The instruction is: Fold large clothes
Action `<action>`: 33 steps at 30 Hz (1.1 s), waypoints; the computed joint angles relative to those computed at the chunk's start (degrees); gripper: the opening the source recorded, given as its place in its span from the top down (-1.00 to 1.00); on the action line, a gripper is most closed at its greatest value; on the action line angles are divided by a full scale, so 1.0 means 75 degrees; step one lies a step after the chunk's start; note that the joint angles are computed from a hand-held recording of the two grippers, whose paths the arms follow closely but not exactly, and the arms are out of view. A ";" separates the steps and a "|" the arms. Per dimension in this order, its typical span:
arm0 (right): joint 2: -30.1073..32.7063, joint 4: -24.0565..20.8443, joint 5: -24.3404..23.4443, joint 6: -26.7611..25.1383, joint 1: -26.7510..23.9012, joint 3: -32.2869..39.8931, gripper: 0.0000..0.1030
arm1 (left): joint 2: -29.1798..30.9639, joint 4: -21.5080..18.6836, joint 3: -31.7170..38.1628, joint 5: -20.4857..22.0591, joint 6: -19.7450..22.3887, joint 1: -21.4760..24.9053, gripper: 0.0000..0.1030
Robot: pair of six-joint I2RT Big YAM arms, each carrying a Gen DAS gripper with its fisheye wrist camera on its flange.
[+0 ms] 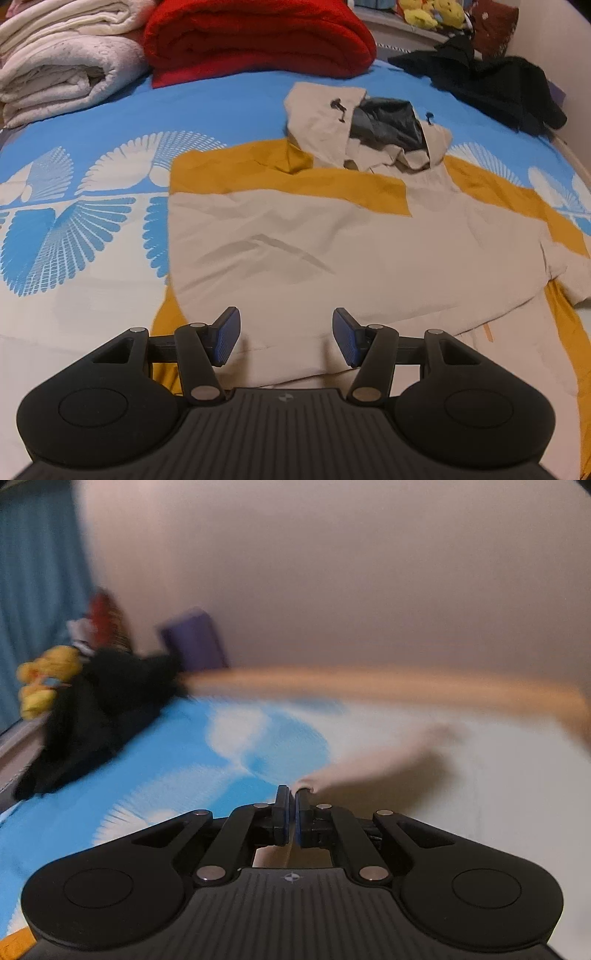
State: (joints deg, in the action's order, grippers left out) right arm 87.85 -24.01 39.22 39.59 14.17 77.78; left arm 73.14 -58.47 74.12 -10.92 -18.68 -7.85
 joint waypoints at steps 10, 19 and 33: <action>0.0883 -0.0429 -0.3901 -0.3899 0.3377 0.2536 0.93 | -0.0487 -0.0052 0.0093 0.0543 -0.0319 0.0708 -0.18; 0.0346 -0.1840 -0.4471 -0.0487 0.3828 0.1980 0.30 | -0.0656 -0.0141 0.0095 0.0607 -0.0489 0.0934 -0.18; 0.1550 -0.3501 -0.5230 0.1718 0.2984 0.1979 0.13 | -0.0102 0.0316 -0.0020 0.1306 0.0258 -0.0009 -0.18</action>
State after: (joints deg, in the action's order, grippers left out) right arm 99.47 -50.27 -0.01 52.48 36.55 92.63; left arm 72.37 -56.10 73.97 -1.13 -16.74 -7.92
